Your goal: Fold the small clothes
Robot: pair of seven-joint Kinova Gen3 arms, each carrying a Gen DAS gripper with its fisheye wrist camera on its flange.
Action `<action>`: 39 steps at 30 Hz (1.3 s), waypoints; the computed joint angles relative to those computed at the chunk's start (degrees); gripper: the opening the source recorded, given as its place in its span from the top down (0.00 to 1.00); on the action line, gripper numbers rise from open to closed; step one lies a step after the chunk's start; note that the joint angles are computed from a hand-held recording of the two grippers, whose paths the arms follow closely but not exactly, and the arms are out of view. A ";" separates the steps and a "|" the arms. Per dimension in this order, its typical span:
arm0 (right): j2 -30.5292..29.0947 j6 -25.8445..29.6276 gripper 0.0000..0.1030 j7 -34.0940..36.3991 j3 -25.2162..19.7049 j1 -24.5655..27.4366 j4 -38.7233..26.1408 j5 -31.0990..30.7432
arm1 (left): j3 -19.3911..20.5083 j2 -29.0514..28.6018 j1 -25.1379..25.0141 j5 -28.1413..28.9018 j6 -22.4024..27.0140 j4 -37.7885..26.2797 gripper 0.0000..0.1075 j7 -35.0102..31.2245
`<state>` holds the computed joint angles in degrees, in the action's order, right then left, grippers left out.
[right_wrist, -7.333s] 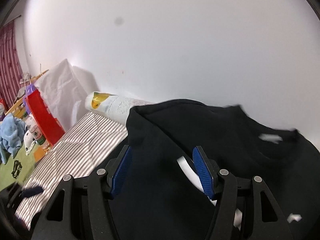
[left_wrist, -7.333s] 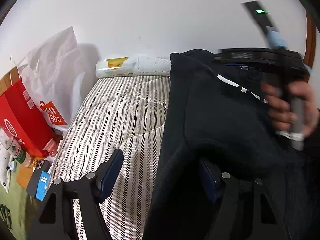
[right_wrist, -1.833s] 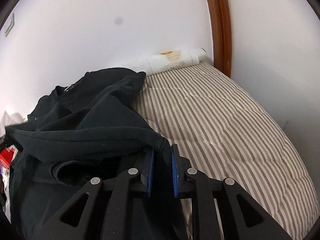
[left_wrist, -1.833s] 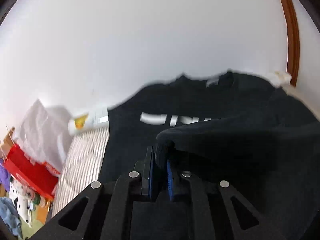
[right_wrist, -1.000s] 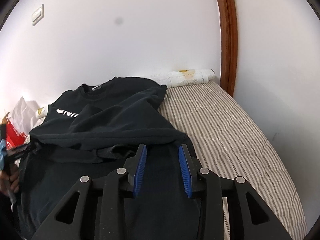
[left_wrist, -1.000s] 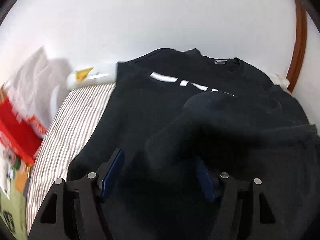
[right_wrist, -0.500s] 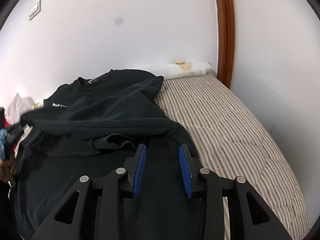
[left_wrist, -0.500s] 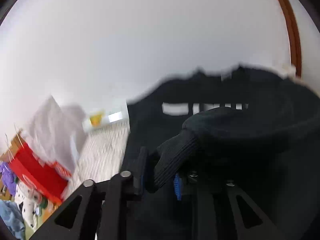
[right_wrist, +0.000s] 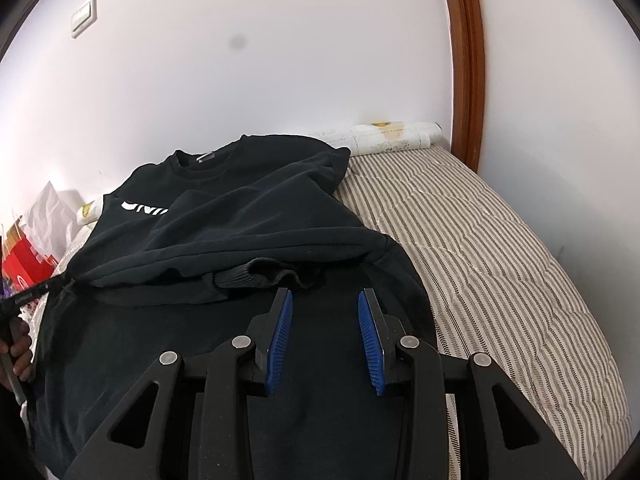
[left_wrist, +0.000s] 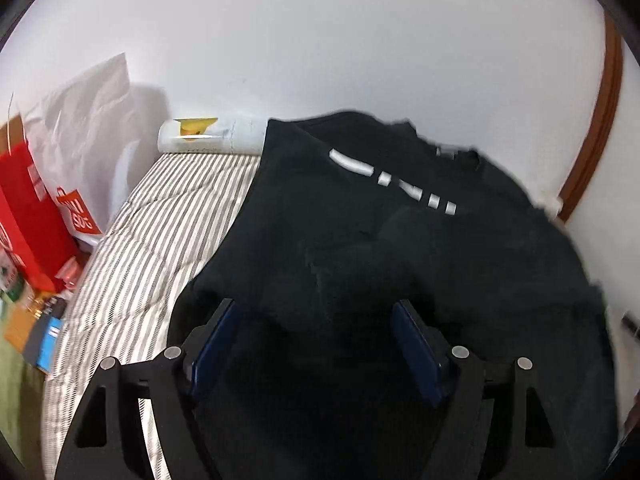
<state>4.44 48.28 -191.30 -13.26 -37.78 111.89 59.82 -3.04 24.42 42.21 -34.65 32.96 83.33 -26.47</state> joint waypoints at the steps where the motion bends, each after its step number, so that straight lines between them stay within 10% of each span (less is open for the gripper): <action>1: -0.15 0.33 0.67 -0.03 -0.08 -0.10 0.02 -0.03 | 1.03 -0.11 -1.55 0.54 -1.52 0.23 0.29 0.61; 8: -0.65 1.41 0.66 0.57 -0.44 0.13 0.36 -1.35 | 3.40 8.82 -6.05 10.31 8.63 -13.40 0.37 -7.42; 13: 0.33 1.45 0.63 3.24 -0.08 0.50 -0.80 -1.54 | -1.78 14.43 1.20 5.65 16.27 -21.07 0.38 -9.20; 18: 5.32 3.74 0.49 7.05 1.78 0.23 -5.10 -1.92 | -2.07 15.09 3.30 2.70 16.28 -22.14 0.89 -11.02; 22: 11.49 8.23 0.50 13.95 5.03 0.12 -11.75 -7.14 | -3.98 10.98 3.69 0.53 9.75 -17.71 0.90 -6.88; 26: 12.86 6.91 0.90 17.25 7.77 0.44 -14.54 -8.95 | -7.26 7.76 4.52 -3.09 4.81 -15.09 0.90 -0.98; 39: 3.26 -2.92 0.81 12.85 5.01 -2.60 -5.70 -3.77 | -4.45 7.06 0.06 -3.60 5.15 -14.37 0.90 0.16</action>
